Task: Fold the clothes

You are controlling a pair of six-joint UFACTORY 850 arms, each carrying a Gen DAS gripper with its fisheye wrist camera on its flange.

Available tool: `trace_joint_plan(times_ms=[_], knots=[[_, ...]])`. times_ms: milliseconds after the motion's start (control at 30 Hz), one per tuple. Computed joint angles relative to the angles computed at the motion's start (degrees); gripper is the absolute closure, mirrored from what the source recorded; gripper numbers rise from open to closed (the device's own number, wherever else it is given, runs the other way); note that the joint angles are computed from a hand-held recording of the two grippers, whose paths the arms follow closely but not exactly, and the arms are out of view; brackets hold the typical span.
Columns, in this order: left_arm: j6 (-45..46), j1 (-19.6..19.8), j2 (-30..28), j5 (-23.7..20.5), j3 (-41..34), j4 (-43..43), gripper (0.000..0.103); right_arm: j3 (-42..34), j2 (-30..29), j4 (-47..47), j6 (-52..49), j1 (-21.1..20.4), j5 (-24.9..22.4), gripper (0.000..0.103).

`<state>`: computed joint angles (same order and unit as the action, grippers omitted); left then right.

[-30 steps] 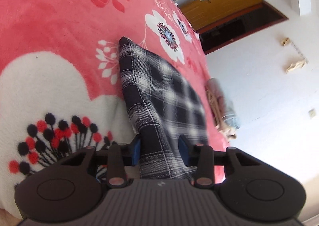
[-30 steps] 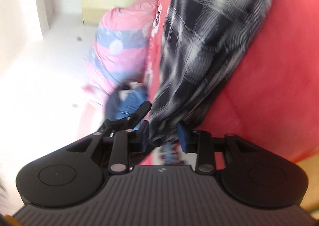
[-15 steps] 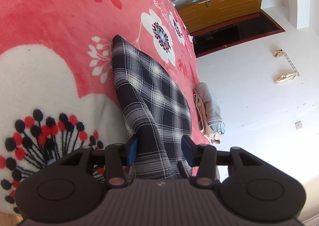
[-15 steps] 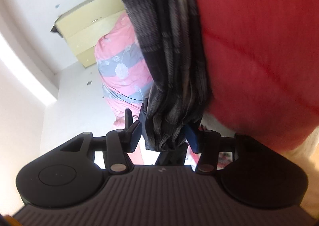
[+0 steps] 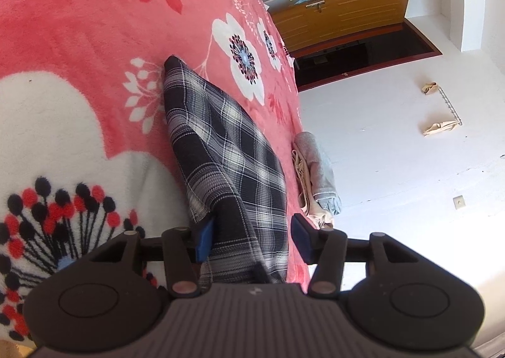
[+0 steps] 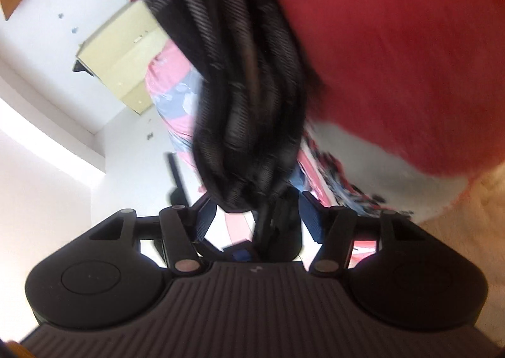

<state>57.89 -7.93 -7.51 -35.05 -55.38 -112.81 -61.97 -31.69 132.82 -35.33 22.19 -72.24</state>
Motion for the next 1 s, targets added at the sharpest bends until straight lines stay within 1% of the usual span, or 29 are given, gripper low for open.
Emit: trace_joint_plan(times_ms=[67, 133, 200, 267, 367, 400, 467, 500, 667, 733, 833, 933, 1000], knots=[[-0.05, -0.07, -0.08, -0.03, -0.25, 0.1, 0.051, 0.03, 0.16, 1.0, -1.1, -0.22, 2.12, 0.045], [0.34, -0.06, 0.19, -0.01, -0.07, 0.18, 0.05, -0.36, 0.25, 2.28, -3.38, -0.72, 3.03, 0.045], [0.74, -0.05, 0.47, 0.01, 0.13, 0.25, 0.048, -0.89, 0.89, 2.48, -6.89, -1.36, 4.93, 0.047], [1.08, -0.04, 0.72, 0.15, 0.35, 0.36, 0.048, -1.05, 1.3, 3.0, -8.26, -1.69, 6.57, 0.048], [0.94, -0.12, 0.96, 1.46, 0.86, 0.91, 0.047, -1.01, 1.09, 3.36, -7.36, -1.68, 7.05, 0.055], [0.42, -0.1, 1.07, 2.24, 1.05, 1.43, 0.046, -0.98, 1.08, 3.21, -7.39, -1.66, 7.2, 0.058], [-0.86, 0.13, 0.92, 3.3, 1.3, 2.04, 0.044, -1.07, 1.08, 2.75, -8.19, -1.67, 7.5, 0.061], [-1.61, 0.47, 0.61, 3.11, 1.38, 2.04, 0.043, -1.15, 1.05, 2.56, -8.7, -1.69, 7.57, 0.062], [-6.03, 1.93, -4.36, -1.4, -2.1, 4.92, 0.042, -1.92, 0.31, 2.32, -10.03, -1.91, 6.88, 0.064], [-7.78, 2.14, -7.16, -3.59, -5.0, 7.31, 0.041, -2.13, 0.19, 2.23, -10.89, -2.03, 6.47, 0.064], [-10.7, 2.0, -11.48, -5.58, -10.14, 12.01, 0.039, -2.66, -0.21, 2.13, -12.91, -2.47, 5.21, 0.064], [-12.73, 1.52, -14.68, -6.44, -14.18, 15.43, 0.039, -3.32, -0.3, -0.42, -16.39, -3.43, 3.88, 0.064], [-11.63, 1.1, -15.18, -5.98, -14.95, 16.08, 0.039, -4.07, -0.32, -3.43, -19.0, -4.4, 3.1, 0.063]])
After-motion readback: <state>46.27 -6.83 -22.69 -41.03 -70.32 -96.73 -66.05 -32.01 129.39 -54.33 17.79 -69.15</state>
